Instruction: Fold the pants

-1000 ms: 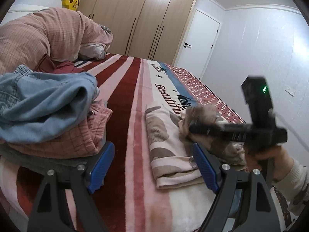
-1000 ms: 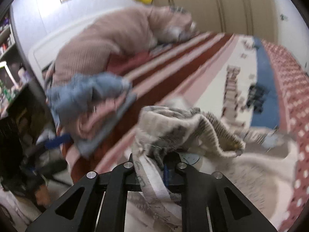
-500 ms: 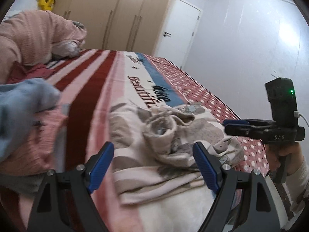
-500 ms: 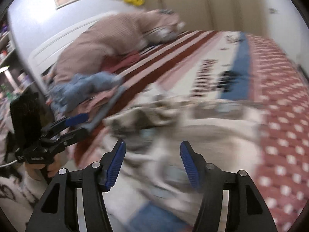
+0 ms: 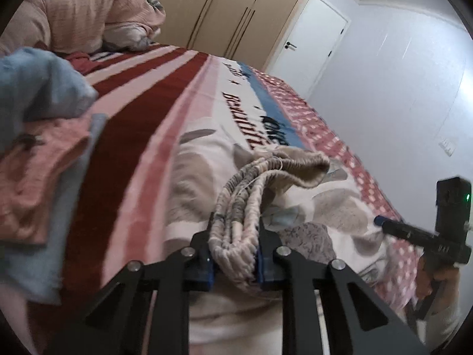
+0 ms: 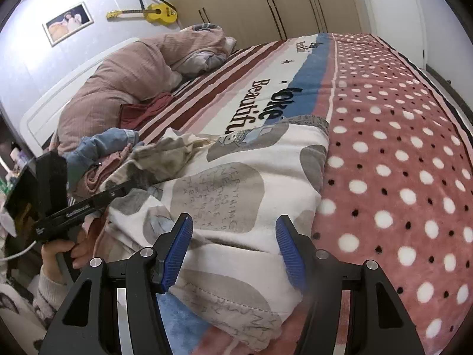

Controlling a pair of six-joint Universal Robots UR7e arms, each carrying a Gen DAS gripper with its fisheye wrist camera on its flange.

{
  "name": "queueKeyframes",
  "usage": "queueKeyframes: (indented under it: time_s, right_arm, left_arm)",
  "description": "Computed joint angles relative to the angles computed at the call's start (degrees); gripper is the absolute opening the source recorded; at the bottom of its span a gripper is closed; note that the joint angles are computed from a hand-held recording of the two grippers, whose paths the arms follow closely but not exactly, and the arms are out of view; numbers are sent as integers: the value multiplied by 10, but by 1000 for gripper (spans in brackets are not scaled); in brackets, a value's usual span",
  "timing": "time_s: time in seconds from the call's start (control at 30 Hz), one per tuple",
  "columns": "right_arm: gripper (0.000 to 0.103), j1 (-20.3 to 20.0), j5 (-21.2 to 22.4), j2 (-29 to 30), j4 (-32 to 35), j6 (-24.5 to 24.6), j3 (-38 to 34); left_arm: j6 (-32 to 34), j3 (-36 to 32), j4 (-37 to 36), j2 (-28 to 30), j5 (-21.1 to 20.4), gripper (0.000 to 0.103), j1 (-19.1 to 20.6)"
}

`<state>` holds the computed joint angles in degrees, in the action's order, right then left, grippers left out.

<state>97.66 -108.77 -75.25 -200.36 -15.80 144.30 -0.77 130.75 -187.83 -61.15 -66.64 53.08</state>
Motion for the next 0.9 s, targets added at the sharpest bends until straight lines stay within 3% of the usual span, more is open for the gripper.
queueKeyframes:
  time_s: [0.2, 0.27, 0.33, 0.47, 0.6, 0.73, 0.9]
  right_arm:
    - [54, 5, -30, 31, -26, -12, -3]
    - [54, 5, -31, 36, -36, -14, -1]
    - [54, 0, -24, 35, -42, -14, 1]
    - [54, -10, -3, 24, -35, -9, 5]
    - [56, -8, -2, 24, -33, -16, 5]
    - [56, -10, 4, 22, -29, -22, 6]
    - [56, -15, 13, 15, -19, -23, 6]
  left_arm:
    - [6, 17, 30, -9, 35, 25, -11]
    - [13, 18, 40, -18, 56, 40, -21]
    - [37, 19, 35, -31, 46, 52, -25]
    - [107, -3, 57, -48, 29, 65, -39]
    - [137, -55, 125, -27, -13, 66, -30]
    - [155, -107, 194, 23, -19, 66, -17]
    - [129, -137, 204, 56, 1, 63, -6]
